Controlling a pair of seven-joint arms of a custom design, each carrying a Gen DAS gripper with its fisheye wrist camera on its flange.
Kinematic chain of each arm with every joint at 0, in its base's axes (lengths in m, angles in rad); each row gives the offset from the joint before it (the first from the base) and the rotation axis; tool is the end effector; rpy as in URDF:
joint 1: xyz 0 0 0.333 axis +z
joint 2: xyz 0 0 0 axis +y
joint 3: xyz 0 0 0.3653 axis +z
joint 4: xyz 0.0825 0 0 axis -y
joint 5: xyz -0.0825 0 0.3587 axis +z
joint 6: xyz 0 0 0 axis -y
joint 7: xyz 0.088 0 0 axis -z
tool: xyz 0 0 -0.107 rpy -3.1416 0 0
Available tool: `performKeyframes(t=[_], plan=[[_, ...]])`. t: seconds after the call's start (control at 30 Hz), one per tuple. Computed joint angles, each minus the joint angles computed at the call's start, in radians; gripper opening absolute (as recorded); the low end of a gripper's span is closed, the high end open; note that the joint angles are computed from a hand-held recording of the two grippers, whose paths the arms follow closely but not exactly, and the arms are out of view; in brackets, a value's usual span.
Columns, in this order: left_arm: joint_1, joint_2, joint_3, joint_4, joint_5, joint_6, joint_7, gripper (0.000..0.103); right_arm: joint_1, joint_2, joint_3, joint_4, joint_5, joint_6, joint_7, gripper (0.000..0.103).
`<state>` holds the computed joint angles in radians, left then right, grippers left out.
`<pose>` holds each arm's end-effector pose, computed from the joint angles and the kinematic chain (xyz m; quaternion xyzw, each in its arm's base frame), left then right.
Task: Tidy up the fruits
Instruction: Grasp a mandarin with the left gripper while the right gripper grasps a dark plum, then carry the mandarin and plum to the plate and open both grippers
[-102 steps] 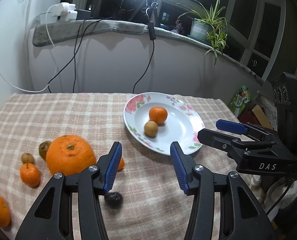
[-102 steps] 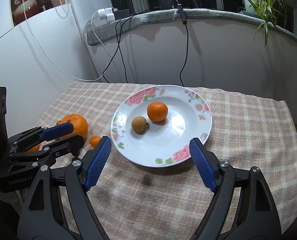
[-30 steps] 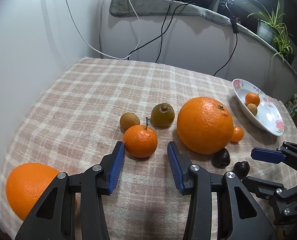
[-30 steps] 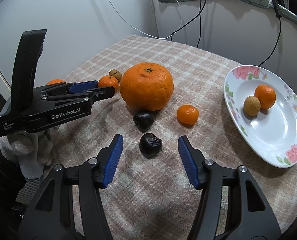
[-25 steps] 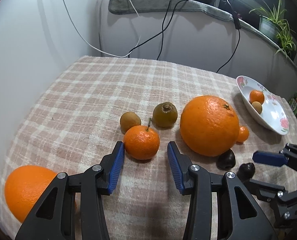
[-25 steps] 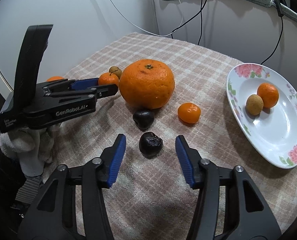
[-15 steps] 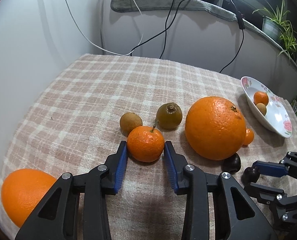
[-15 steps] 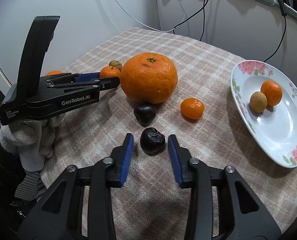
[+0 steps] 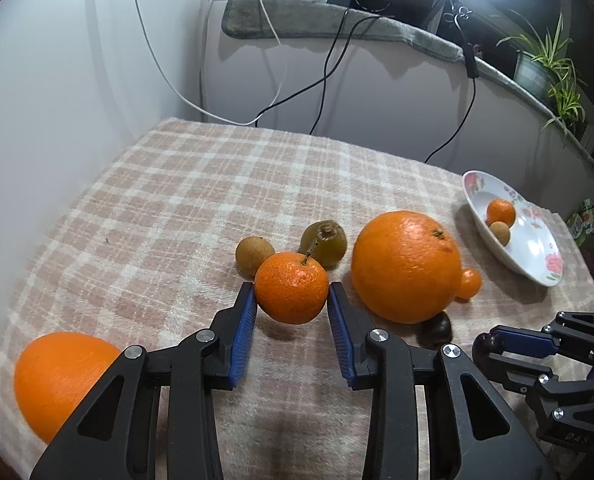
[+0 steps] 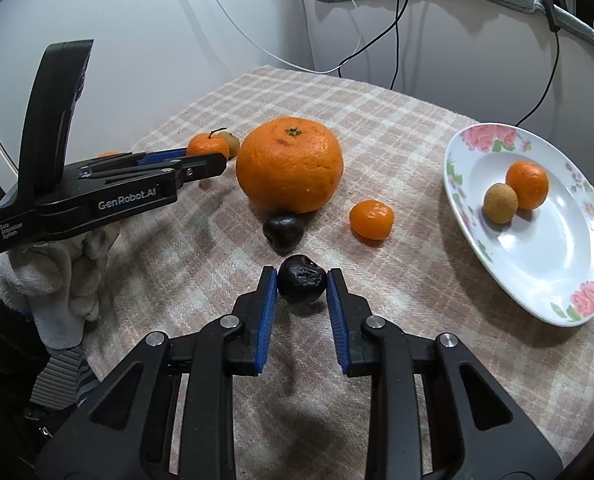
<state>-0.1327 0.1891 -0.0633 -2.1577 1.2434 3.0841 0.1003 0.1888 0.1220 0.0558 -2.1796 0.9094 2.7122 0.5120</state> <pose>0.5363 -0.1836 0.4254 -0.6737 0.6345 -0.3071 0.2221 0.5530 0.1082 0.4343 -0.8235 0.4684 -0.0719 0.3120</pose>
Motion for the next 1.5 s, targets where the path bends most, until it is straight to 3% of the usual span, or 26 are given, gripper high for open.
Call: performKeyframes(t=[0.5,0.87,1.2,1.5], plan=[[-0.004,-0.055,-0.024,0.009,0.127,0.041,-0.107,0.035,-0.017,-0.084,-0.024,-0.049,0.1,0.025,-0.064,0.027],[-0.023,-0.04,-0.047,0.042,0.097,0.073,-0.064,0.035,-0.046,-0.121,-0.055,-0.069,0.141,0.05,-0.075,0.027],[-0.065,0.012,-0.057,0.083,-0.052,0.102,0.096,0.035,-0.081,-0.114,-0.076,-0.051,0.143,0.071,-0.07,0.027],[-0.047,0.083,-0.156,0.121,-0.327,0.106,0.408,0.035,-0.111,-0.076,-0.083,-0.019,0.122,0.084,-0.045,0.027]])
